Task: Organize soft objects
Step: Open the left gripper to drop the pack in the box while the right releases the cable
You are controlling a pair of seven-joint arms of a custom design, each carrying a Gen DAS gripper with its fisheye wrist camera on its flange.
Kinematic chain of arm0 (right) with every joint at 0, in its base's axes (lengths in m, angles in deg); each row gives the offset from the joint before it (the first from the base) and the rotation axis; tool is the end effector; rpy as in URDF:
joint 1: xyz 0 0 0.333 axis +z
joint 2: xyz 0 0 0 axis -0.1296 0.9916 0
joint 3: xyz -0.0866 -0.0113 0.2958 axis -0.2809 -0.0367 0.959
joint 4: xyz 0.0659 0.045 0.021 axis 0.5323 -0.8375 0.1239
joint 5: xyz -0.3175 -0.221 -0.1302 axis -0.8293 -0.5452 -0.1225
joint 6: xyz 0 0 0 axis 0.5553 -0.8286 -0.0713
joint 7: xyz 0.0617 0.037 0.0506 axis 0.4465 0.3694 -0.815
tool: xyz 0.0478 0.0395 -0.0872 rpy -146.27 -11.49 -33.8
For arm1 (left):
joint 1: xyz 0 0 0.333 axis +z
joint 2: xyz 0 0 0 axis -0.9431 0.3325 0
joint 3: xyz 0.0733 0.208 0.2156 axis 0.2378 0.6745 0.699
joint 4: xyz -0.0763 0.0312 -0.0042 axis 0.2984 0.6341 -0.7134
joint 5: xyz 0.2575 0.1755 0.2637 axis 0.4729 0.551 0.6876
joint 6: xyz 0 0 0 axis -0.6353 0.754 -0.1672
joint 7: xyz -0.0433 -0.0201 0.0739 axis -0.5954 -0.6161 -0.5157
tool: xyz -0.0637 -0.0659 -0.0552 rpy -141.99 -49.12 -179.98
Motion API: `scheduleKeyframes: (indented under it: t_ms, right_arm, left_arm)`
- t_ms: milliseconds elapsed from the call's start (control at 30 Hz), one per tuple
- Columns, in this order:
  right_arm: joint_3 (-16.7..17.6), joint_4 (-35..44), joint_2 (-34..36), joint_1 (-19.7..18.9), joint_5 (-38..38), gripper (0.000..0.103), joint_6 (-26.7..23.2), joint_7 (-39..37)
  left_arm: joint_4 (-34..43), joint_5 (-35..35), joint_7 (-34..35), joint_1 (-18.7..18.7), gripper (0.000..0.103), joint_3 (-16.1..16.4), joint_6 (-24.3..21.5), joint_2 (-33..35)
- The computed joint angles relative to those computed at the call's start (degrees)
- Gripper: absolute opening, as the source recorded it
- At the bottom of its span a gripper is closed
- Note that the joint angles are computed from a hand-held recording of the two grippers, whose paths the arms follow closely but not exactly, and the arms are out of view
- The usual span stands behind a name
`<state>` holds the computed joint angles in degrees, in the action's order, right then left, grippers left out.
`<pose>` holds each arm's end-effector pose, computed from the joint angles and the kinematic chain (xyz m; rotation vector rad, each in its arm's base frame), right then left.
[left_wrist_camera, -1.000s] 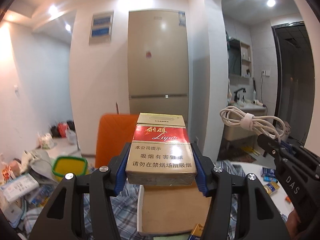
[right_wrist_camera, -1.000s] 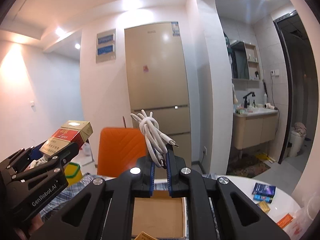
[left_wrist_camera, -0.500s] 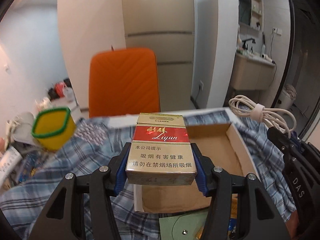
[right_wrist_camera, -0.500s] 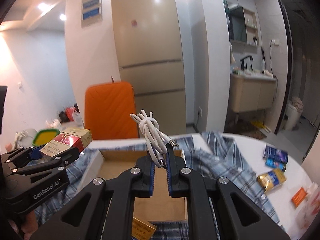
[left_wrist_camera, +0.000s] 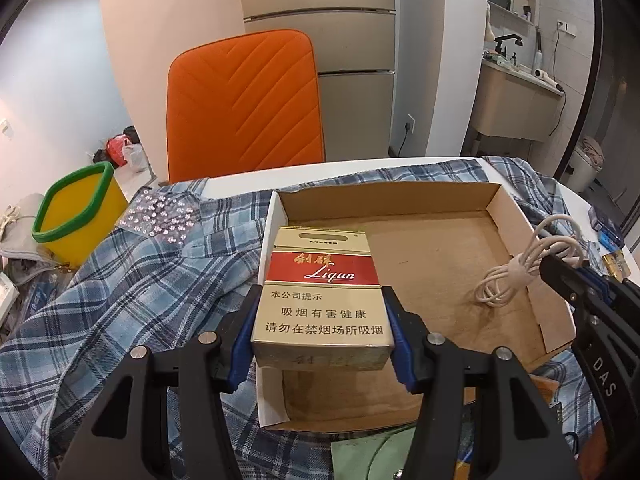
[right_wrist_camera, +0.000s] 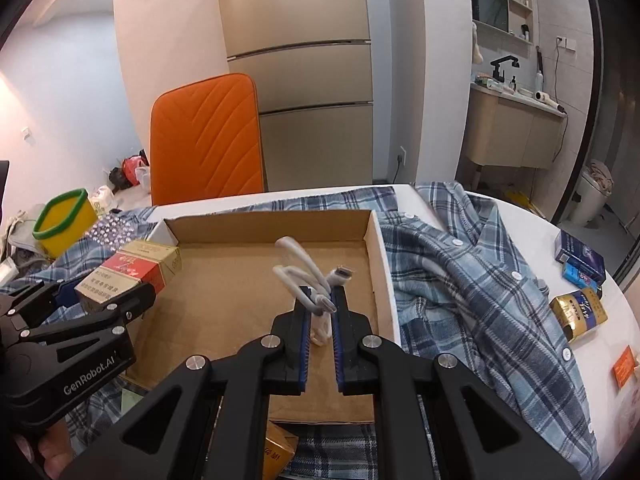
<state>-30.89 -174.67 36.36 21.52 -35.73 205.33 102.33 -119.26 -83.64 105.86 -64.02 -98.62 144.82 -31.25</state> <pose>0.6462 0.3019 0.4715 -1.4247 2.0074 -0.8269 0.6802 -0.0484 0.4676 -1.4268 2.1667 -0.7834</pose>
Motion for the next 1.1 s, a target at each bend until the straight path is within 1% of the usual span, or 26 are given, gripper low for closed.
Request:
scheduleKeyframes:
  t_ms: [67,133,167,200,233,267,333,367,433,500,600,833,900,1000,1100]
  right_arm:
    - [0.1,0.1,0.1,0.1,-0.2,0.011,0.0,-0.3]
    - [0.4,0.1,0.1,-0.1,0.6,0.011,0.3,-1.5]
    - [0.7,0.1,0.2,-0.5,1.6,0.011,1.0,-2.4]
    - [0.9,-0.1,0.3,-0.7,2.6,0.011,1.8,-3.3]
    - [1.0,-0.3,0.3,-1.0,3.6,0.011,2.7,-4.1]
    - [1.1,-0.4,0.4,-1.2,4.8,0.011,3.2,-5.0]
    - [0.8,-0.4,0.5,-1.0,5.9,0.013,3.8,-5.8]
    - [0.6,-0.3,0.6,-0.8,6.1,0.016,3.5,-5.9]
    - [-0.1,-0.8,0.2,-0.3,5.7,0.039,4.0,-5.1]
    - [-0.6,-1.4,-0.2,0.1,4.8,0.049,4.2,-3.6]
    - [-0.7,-1.8,-0.8,0.1,4.0,0.049,4.3,-3.1]
    - [-0.4,-2.0,-2.1,-0.1,0.7,0.05,3.7,-1.5]
    - [0.5,-1.0,-1.8,-1.0,2.1,0.051,3.3,-4.2]
    - [2.9,3.4,0.3,-3.7,11.5,0.052,0.9,-15.7]
    - [1.7,5.9,1.0,-3.0,13.2,0.052,-1.1,-18.1]
  left_arm:
    - [0.7,0.2,0.0,0.0,0.055,0.0,-0.5,0.4]
    - [0.4,0.1,0.1,0.0,0.055,-0.2,0.1,0.2]
    - [0.9,0.2,0.2,0.0,0.062,-0.1,-0.1,0.6]
    - [1.7,0.1,0.3,0.1,0.076,-0.2,-0.2,1.3]
    - [1.5,-0.4,0.6,0.4,0.081,-0.5,0.2,1.2]
    - [1.2,-1.0,1.0,0.6,0.083,-0.8,0.9,1.2]
    - [1.2,-1.8,1.6,1.0,0.083,-1.2,1.3,1.1]
    - [1.3,-2.1,1.7,1.1,0.083,-1.2,1.3,1.1]
    - [1.5,-2.5,1.7,1.3,0.084,-1.3,1.2,1.2]
    - [1.7,-2.4,1.5,1.2,0.084,-1.2,1.2,1.3]
    - [1.3,-2.9,1.8,1.4,0.084,-1.4,2.0,1.0]
    - [-0.1,-7.4,5.5,2.4,0.084,-2.6,4.6,-0.7]
    - [0.0,-8.1,6.2,2.4,0.084,-2.5,4.3,-1.0]
    - [-0.1,-10.3,7.3,2.6,0.084,-2.6,4.9,-1.5]
    - [0.1,-12.1,8.4,2.6,0.084,-2.4,4.7,-1.8]
